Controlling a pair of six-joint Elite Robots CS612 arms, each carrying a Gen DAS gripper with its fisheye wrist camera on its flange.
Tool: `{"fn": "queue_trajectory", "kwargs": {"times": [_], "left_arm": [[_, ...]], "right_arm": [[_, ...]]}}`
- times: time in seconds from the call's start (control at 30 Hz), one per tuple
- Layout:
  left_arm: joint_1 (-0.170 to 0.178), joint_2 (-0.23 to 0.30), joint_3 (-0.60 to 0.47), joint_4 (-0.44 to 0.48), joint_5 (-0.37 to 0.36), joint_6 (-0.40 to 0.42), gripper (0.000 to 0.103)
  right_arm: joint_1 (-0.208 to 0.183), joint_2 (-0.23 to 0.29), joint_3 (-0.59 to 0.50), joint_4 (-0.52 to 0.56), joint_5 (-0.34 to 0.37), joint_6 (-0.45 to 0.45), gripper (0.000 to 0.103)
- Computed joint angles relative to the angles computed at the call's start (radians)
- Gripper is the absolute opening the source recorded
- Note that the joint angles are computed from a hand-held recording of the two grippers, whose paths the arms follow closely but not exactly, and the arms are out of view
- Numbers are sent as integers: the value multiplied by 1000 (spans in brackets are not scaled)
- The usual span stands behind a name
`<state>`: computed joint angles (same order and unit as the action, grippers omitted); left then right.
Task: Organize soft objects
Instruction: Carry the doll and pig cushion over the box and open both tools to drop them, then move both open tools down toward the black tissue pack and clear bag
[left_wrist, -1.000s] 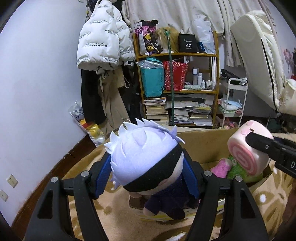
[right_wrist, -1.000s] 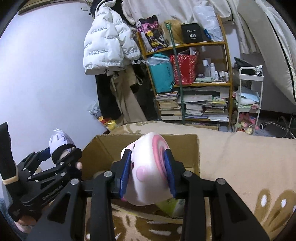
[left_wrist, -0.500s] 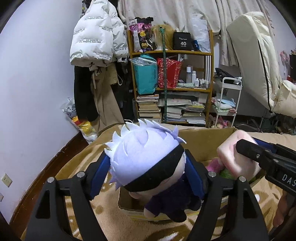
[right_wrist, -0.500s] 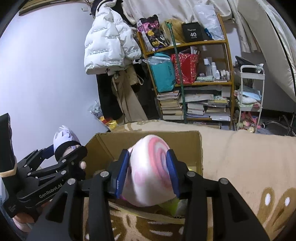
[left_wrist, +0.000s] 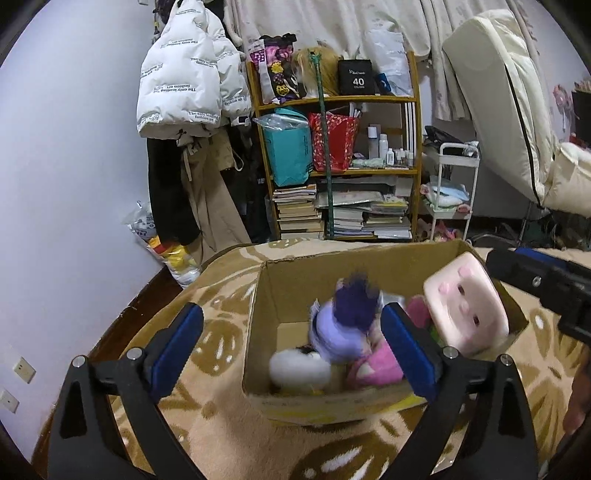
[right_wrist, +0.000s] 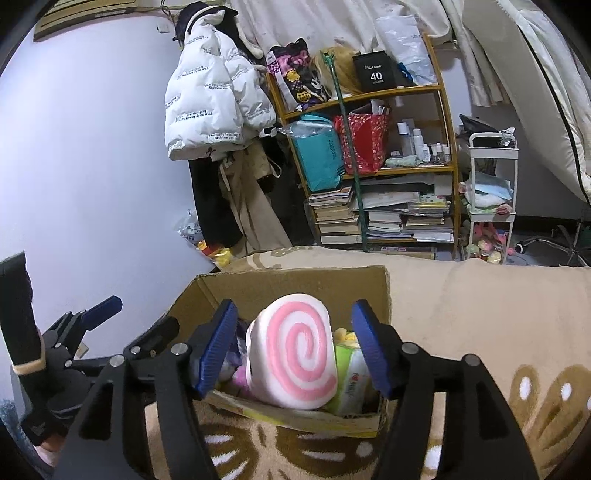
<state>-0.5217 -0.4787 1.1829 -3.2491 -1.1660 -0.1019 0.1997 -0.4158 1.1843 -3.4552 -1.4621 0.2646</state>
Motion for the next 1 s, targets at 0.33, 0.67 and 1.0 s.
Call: {"fn": "queue_trajectory", "kwargs": {"times": [0.33,0.67,1.0], "left_arm": [[-13,-51,89,18,24,-2,97],[-14,-129,195,60,18,-67,98],[-32,-195,303,101,23,-91,98]], "right_arm": [[6,-38,60,12,-17,-15,95],[15,-88,150,-2,-26,-40,101],[31,-141,241,8,-33,-93,101]]}}
